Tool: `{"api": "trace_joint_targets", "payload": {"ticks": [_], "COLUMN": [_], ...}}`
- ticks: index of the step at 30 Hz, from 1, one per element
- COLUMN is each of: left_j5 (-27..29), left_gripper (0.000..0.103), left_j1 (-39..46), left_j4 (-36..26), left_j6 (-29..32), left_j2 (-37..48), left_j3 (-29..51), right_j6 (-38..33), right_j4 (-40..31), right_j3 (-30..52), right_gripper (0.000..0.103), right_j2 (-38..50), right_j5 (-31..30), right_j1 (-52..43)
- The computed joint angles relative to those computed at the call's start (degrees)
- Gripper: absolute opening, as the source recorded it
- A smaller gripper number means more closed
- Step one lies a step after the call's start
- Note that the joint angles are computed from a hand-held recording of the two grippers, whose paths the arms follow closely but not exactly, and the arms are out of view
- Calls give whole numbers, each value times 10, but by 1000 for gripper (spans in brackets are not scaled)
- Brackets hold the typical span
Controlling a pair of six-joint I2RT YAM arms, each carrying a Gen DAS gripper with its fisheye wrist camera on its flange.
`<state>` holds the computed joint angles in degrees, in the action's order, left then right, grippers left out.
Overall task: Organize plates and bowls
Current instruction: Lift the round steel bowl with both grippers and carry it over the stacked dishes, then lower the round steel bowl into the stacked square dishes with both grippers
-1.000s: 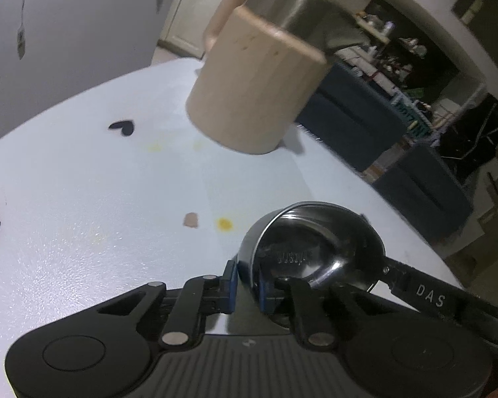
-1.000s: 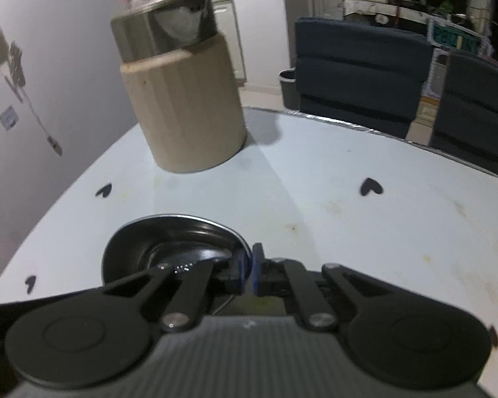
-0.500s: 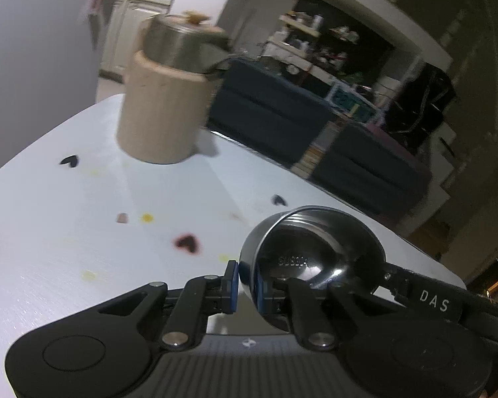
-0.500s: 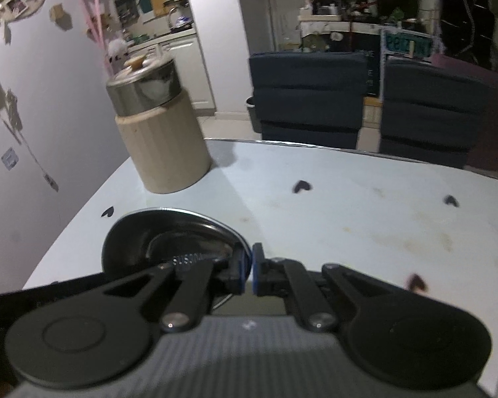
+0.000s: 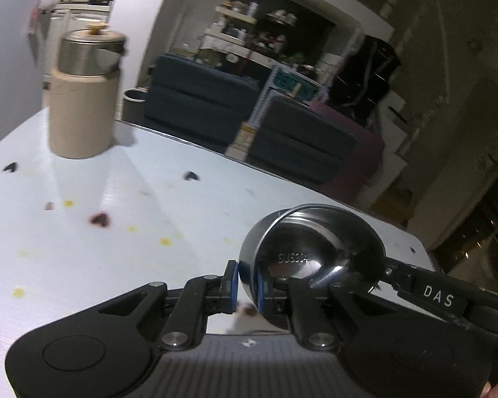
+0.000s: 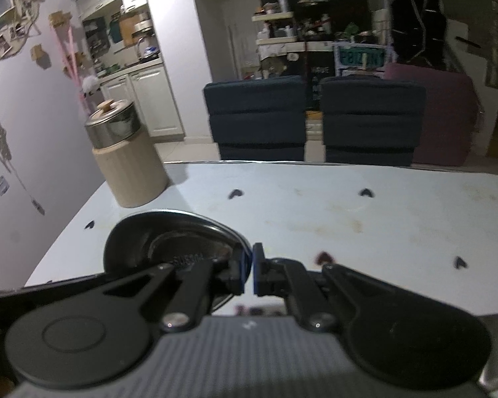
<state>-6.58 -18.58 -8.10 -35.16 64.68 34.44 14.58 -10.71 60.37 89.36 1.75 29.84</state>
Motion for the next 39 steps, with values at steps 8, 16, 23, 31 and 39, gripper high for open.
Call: {"api": "trace_joint_targets", "payload": {"ticks": [8,16,23,31,39], "left_j5": [-31,-25,-12,12,37], "left_gripper": [12,12,12,15,17], "left_j1": [-109,-180,-221,-246,-247], "left_j4": [42,76,88,82,57], "left_j6": [-31,-45,-51,-51,-37], "left_j2": [103,224,313,396,460], "left_j3": [55,127,184,246,298], "right_j6": [-27,-58,-101,-106,-108], "right_j4": [-13,-28,-47,-42,-46], "right_j3": [-86,-143,-179,-184,-163], "right_gripper": [5,6,7,7,9], "right_j2": [-101,-163,-201,-175,-120], "right_j5": [-34,-58,-91,-92,-106], "right_j1": [-101,-196,-291,-333,-364]}}
